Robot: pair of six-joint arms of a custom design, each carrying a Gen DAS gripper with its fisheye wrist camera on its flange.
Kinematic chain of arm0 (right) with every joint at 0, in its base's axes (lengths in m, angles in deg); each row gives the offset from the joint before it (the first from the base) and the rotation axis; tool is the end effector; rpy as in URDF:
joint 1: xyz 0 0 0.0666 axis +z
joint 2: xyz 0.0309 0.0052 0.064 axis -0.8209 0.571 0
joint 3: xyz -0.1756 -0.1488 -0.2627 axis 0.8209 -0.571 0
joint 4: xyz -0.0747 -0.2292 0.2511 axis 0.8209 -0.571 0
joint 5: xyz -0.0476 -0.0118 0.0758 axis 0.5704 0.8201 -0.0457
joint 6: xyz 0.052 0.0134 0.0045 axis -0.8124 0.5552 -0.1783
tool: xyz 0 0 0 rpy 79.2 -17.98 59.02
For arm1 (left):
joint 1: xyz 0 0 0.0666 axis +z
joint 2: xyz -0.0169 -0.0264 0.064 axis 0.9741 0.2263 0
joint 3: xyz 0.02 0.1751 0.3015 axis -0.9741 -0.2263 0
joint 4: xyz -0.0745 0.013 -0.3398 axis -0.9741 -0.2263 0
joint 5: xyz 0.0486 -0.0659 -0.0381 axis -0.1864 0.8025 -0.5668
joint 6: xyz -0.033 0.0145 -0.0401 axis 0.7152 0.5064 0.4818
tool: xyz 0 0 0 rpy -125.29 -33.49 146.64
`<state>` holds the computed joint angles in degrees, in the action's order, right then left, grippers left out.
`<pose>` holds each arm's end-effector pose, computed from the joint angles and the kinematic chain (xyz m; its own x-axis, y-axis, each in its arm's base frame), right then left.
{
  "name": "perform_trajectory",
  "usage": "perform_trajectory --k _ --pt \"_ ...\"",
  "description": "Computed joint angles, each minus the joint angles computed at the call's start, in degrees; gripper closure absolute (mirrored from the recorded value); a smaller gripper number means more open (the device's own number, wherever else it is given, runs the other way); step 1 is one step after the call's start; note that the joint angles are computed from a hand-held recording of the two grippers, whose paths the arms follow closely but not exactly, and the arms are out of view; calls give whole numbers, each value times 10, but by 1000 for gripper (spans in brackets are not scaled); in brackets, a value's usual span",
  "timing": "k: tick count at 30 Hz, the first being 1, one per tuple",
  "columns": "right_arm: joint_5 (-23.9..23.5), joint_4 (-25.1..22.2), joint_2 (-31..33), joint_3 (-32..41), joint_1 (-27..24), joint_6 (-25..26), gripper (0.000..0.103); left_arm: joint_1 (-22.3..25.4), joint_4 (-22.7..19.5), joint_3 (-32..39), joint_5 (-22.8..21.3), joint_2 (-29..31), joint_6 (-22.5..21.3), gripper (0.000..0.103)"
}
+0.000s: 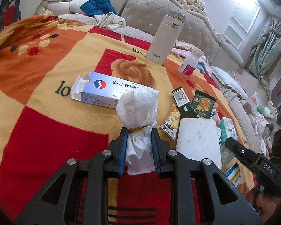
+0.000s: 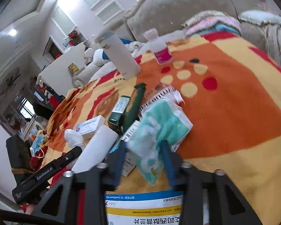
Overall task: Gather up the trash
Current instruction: 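Grasp the teal tissue packet with the right tool while the left tool holds the white tissue, then carry the white tissue and teal packet to the black bin and open both tools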
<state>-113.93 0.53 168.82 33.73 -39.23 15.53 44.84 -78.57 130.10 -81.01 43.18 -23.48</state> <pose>0.5717 0.1837 0.3406 -0.7582 -0.1354 -0.6378 -0.5254 0.7061 0.4747 0.4460 -0.2613 0.3387 -0.5257 -0.5422 -0.6554 -0.3936 0.8381 -0.3777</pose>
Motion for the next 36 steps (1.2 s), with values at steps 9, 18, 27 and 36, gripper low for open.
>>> perform_trajectory --k 9,18,27,36 --pt "-31 52 -49 -50 -21 10 83 -1 9 -11 -11 -9 2 81" --pt "-27 19 -100 -72 -63 121 83 -34 -11 23 -52 -15 -37 81" --pt "-72 12 -132 -103 -134 170 83 -74 -38 117 -58 29 -47 81" --pt "-106 41 -145 -120 -212 129 84 -126 -113 366 -30 190 -100 81"
